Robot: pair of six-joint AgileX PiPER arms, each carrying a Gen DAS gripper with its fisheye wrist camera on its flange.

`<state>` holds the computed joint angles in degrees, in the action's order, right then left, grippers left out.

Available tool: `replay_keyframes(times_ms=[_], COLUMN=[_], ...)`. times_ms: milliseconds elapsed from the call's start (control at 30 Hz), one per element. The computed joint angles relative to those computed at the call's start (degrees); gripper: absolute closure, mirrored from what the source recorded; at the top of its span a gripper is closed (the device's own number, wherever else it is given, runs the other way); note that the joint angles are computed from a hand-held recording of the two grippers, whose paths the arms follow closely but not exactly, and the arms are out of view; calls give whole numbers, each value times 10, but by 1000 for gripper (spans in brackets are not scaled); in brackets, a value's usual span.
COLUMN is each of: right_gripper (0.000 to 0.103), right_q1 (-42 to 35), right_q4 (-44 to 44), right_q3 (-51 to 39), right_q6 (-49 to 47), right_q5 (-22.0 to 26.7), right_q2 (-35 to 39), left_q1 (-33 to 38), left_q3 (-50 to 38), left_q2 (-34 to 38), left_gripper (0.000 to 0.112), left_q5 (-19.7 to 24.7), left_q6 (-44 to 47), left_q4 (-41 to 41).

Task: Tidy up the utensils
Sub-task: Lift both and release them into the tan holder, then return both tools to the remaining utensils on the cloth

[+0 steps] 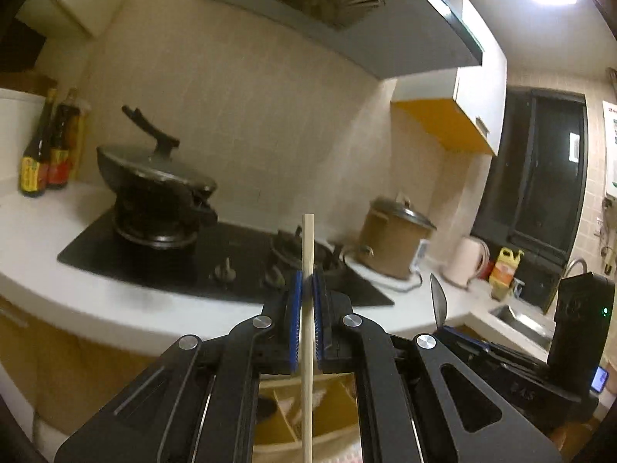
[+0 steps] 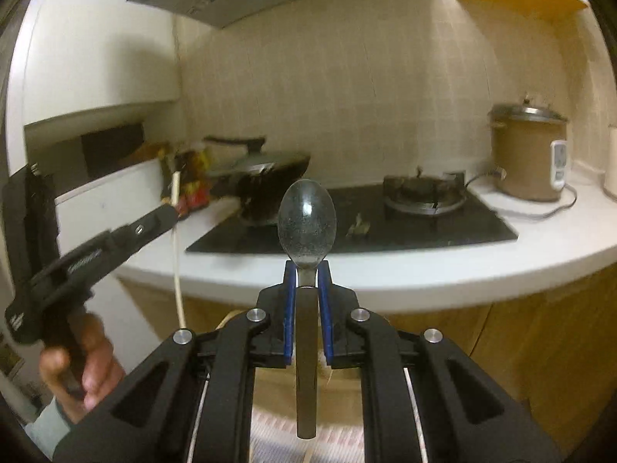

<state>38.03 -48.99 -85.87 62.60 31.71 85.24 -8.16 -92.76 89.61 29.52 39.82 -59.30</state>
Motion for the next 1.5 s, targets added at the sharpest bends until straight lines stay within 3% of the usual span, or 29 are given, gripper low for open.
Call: replay_keyframes(times_ms=[200, 433, 567, 667, 867, 1000, 1100, 1200, 1367, 1500], right_gripper=[94, 94, 94, 94, 93, 92, 81, 78, 78, 78], right_q1=[5, -10, -15, -12, -3, 4, 10, 23, 51, 76], right_q4=[-183, -260, -303, -327, -356, -335, -299, -271, -174, -26], right_q3=[-25, 10, 33, 53, 86, 104, 122, 140, 157, 131], right_q6=[136, 222, 273, 301, 343, 328, 298, 267, 175, 34], right_q5=[22, 8, 0, 0, 9, 13, 12, 21, 41, 94], right_q2=[53, 68, 74, 72, 53, 36, 14, -10, -54, -70], left_q1=[-24, -57, -60, -60, -42, -34, -21, 0, 44, 84], left_q3=[-33, 6, 30, 42, 71, 93, 108, 122, 118, 73], left_q2=[39, 47, 49, 48, 40, 25, 4, -21, -46, -39], left_gripper=[109, 108, 108, 108, 108, 97, 87, 80, 80, 80], left_q5=[-62, -163, -185, -184, -155, -144, -119, -83, 17, 167], left_q6=[18, 109, 230, 255, 298, 309, 279, 217, 103, -8], left_q4=[-11, -56, -169, -188, -230, -233, -191, -125, -20, 87])
